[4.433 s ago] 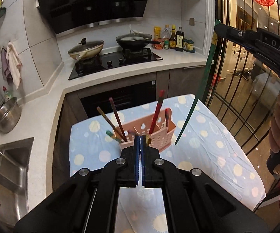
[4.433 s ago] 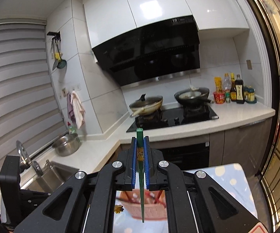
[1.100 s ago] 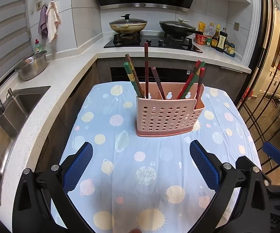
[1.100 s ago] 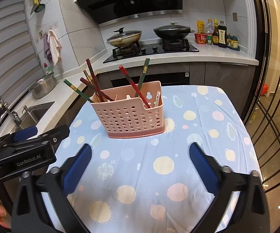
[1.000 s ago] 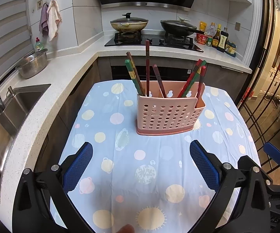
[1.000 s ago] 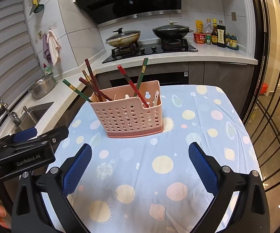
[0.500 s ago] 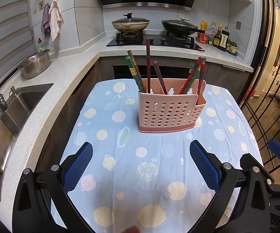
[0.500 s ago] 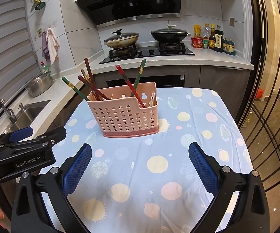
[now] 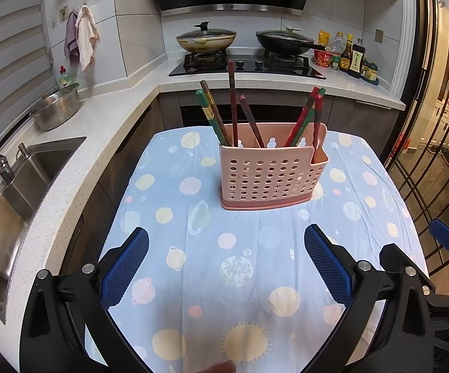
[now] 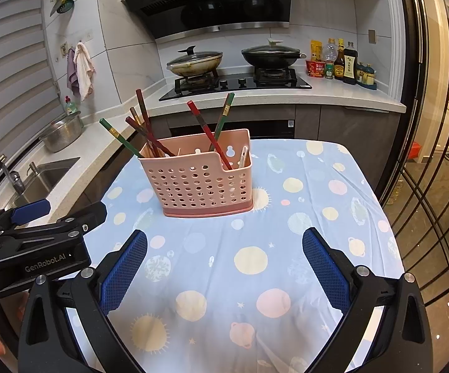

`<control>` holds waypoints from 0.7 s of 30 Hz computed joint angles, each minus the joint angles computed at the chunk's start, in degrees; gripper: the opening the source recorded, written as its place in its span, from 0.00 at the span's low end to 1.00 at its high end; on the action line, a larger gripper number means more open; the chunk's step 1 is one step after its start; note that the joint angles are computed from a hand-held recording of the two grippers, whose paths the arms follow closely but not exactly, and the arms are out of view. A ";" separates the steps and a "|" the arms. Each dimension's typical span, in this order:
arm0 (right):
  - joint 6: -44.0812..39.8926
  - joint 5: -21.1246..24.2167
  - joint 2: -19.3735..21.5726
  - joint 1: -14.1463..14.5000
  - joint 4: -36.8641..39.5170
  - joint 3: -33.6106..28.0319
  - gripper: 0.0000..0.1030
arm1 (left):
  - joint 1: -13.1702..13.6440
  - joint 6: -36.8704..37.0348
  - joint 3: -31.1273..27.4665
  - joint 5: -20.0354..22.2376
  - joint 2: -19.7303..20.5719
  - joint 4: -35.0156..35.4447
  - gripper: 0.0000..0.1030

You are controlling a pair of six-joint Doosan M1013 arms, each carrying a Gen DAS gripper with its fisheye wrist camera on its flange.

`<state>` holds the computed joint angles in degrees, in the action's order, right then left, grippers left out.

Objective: Organize utensils

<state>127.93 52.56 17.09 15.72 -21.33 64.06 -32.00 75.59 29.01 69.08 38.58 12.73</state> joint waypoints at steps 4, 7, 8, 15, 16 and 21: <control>0.11 0.11 -0.04 0.04 -0.27 0.12 0.93 | -0.04 0.10 -0.11 0.23 0.09 0.10 0.93; 0.17 0.18 -0.03 0.07 -0.49 0.12 0.93 | -0.15 0.17 0.05 0.12 0.03 0.46 0.93; 0.27 0.33 0.01 0.12 -0.68 0.08 0.93 | -0.18 0.22 0.04 0.12 0.04 0.53 0.93; 0.53 0.84 0.04 0.39 -1.88 0.09 0.93 | -0.17 0.18 -0.23 0.48 0.16 0.55 0.93; 0.51 0.83 0.01 0.37 -1.87 0.17 0.93 | -0.18 0.11 -0.15 0.38 0.12 0.61 0.93; 0.60 1.02 0.03 0.42 -1.95 0.19 0.93 | 0.00 0.39 -0.31 0.65 0.22 0.21 0.93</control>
